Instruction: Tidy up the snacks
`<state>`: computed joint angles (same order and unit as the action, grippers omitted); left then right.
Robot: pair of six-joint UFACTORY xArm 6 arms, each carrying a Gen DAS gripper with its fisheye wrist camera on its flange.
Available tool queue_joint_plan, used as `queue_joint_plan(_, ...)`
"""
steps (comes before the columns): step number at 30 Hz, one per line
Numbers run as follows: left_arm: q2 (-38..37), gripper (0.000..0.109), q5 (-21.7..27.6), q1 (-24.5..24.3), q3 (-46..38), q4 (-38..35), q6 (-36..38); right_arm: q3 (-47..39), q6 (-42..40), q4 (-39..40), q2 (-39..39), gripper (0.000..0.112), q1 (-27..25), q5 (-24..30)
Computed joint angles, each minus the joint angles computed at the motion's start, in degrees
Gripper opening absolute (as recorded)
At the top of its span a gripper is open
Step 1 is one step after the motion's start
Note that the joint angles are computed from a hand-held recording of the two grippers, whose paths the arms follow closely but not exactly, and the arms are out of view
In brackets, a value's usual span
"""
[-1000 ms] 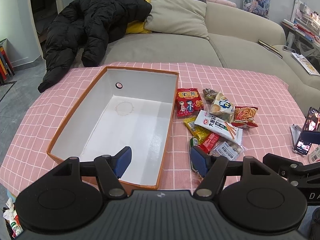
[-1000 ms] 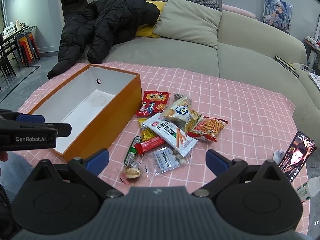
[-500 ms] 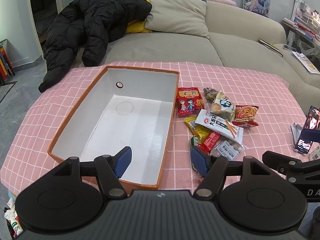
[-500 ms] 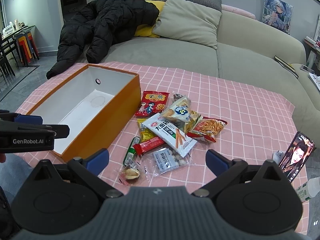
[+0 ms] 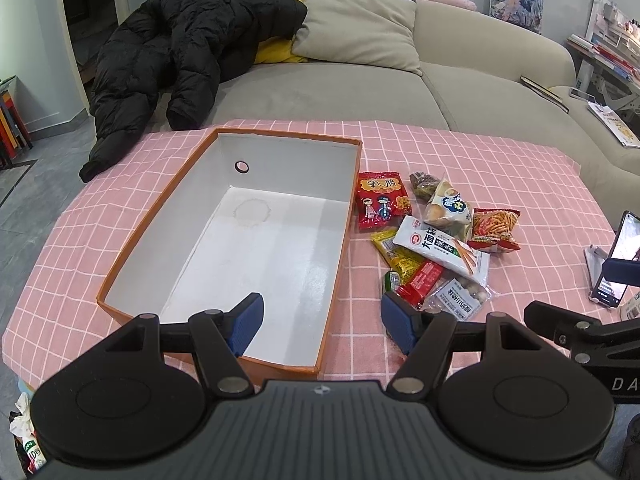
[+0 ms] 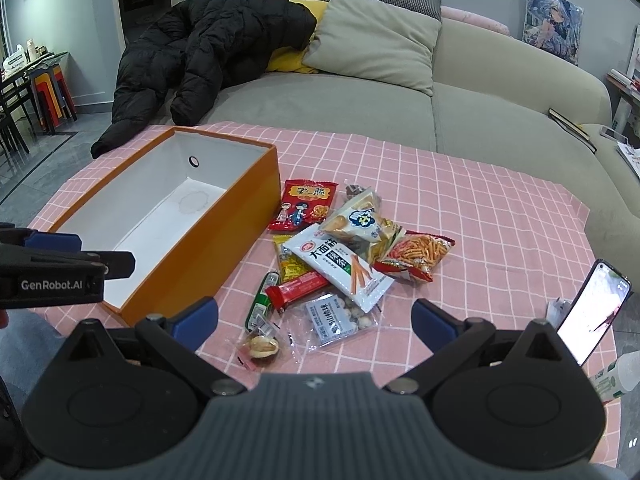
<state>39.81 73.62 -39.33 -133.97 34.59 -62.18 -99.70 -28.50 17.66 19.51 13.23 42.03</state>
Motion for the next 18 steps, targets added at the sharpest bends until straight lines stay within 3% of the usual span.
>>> queue_joint_plan(18,0.4,0.08,0.5,0.0,-0.8,-0.1,0.4,-0.1,-1.0,1.0,0.4,0.099,0.1,-0.3)
